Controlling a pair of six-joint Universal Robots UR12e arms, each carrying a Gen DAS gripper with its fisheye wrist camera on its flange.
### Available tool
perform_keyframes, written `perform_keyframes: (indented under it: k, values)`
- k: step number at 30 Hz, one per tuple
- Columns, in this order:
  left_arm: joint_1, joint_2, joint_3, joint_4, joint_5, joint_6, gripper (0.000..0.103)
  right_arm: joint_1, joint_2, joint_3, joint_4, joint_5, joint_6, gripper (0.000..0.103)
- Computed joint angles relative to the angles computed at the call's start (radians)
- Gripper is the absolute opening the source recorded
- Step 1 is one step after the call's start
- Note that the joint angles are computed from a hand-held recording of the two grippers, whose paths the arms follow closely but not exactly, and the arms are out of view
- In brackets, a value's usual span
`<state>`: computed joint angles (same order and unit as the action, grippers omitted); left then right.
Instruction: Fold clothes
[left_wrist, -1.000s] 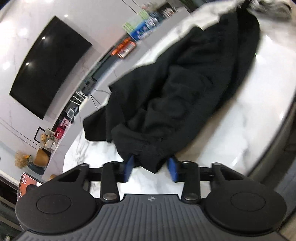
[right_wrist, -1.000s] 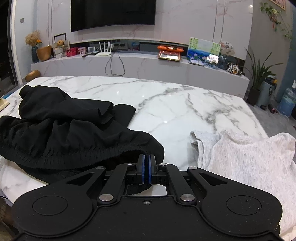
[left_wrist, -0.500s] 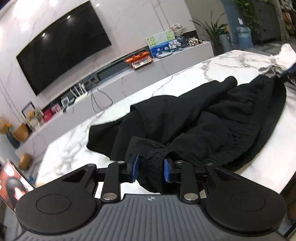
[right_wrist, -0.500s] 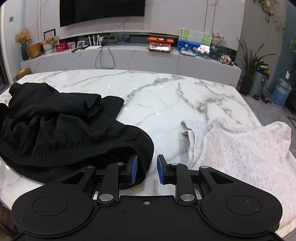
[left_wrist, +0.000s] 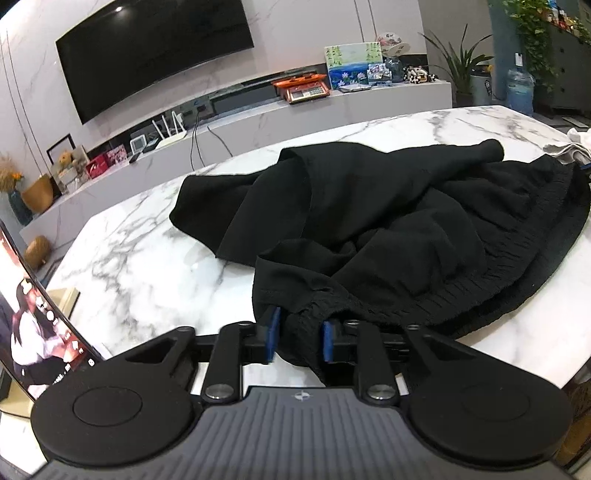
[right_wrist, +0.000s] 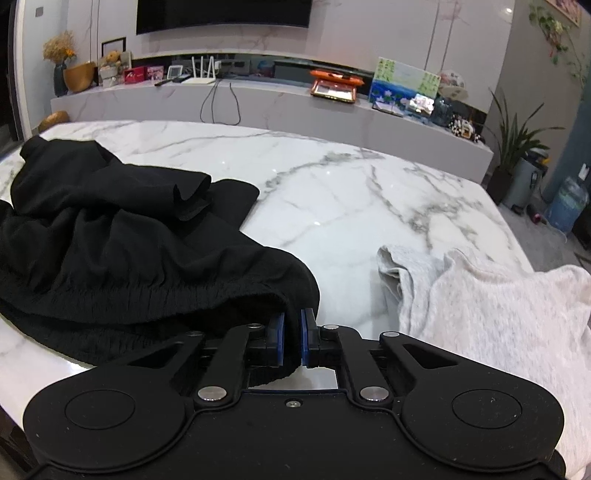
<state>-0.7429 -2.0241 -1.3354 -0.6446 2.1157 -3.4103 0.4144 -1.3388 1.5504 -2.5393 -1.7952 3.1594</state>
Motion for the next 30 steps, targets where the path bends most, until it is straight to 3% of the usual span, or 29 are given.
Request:
perform_keyframes:
  k: [7,14,20,23,30]
  values:
    - [-0.004,0.003,0.018,0.004,0.04,0.004,0.006,0.018,-0.004,0.017,-0.11,-0.086,-0.038,0.003]
    - [0.006,-0.003,0.129,-0.019,0.076,0.05,0.006,0.039,0.004,-0.045,-0.202,-0.185,-0.127,0.002]
    - [0.011,-0.05,0.342,-0.034,0.161,0.176,0.006,0.044,0.036,-0.199,-0.225,-0.236,-0.203,0.002]
    - [0.011,-0.085,0.449,-0.042,0.201,0.245,0.006,0.042,0.067,-0.333,-0.223,-0.252,-0.277,0.002]
    - [0.033,-0.225,0.799,-0.205,0.226,0.297,0.006,0.022,0.128,-0.557,-0.095,-0.227,-0.28,0.002]
